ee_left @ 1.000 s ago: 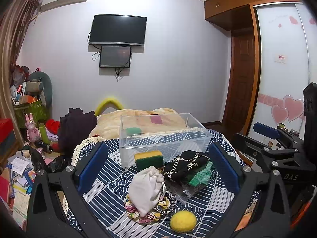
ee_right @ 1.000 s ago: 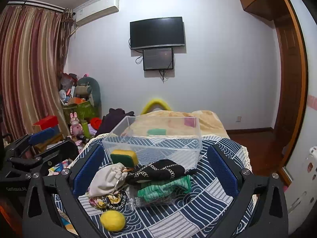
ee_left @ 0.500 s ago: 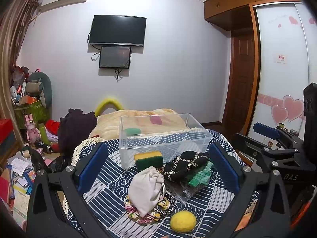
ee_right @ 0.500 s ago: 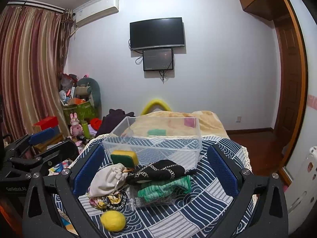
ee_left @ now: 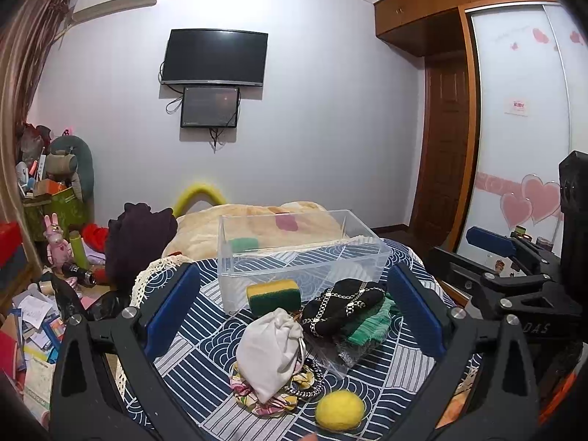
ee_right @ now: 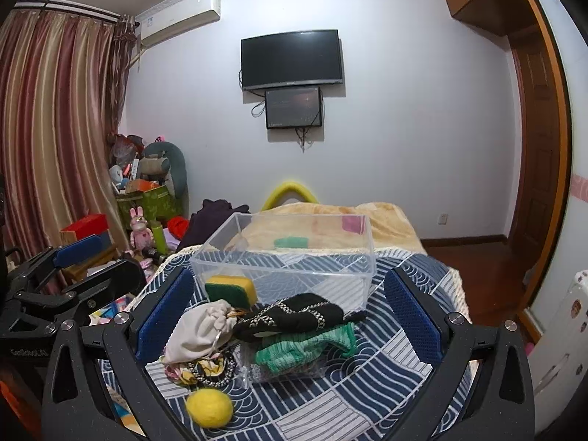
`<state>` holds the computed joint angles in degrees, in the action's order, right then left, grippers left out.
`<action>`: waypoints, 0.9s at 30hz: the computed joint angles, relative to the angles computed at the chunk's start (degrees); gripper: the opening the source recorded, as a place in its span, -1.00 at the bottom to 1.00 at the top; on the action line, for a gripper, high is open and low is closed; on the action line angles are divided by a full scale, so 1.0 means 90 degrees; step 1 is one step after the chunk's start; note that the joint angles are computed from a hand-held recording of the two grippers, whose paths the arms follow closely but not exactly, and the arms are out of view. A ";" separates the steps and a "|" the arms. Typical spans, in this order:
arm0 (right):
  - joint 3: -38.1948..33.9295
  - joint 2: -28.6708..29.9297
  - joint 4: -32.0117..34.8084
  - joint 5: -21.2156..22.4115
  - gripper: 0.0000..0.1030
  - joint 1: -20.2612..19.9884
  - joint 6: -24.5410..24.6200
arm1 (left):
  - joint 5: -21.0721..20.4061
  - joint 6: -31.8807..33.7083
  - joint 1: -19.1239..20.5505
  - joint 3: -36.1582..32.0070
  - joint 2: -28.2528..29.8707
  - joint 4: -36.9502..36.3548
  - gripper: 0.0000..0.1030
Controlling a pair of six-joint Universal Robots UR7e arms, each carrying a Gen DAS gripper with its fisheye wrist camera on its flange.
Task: Organize soft objects
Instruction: 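Grasp the white drawstring bag with the left tool while the right tool grasps the black chained hat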
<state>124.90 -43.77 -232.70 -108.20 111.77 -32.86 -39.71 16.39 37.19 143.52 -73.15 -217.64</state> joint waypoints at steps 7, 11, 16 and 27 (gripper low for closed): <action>-0.0188 -0.0032 0.0532 -0.0122 1.00 -0.0235 0.0363 | -0.0420 0.0084 0.0417 -0.0101 -0.0070 0.0085 0.59; -0.0296 0.0045 0.0620 -0.0203 1.00 -0.0338 0.0405 | -0.0583 -0.0138 0.0825 -0.0384 -0.0064 0.0729 0.37; -0.0427 0.0127 0.0981 -0.0235 0.78 -0.0464 0.0355 | -0.0792 -0.0492 0.1358 -0.0659 0.0117 0.1284 0.34; -0.1007 0.0394 0.2533 -0.0060 0.66 -0.0635 0.0294 | -0.1122 -0.1310 0.2081 -0.1106 0.0541 0.3053 0.47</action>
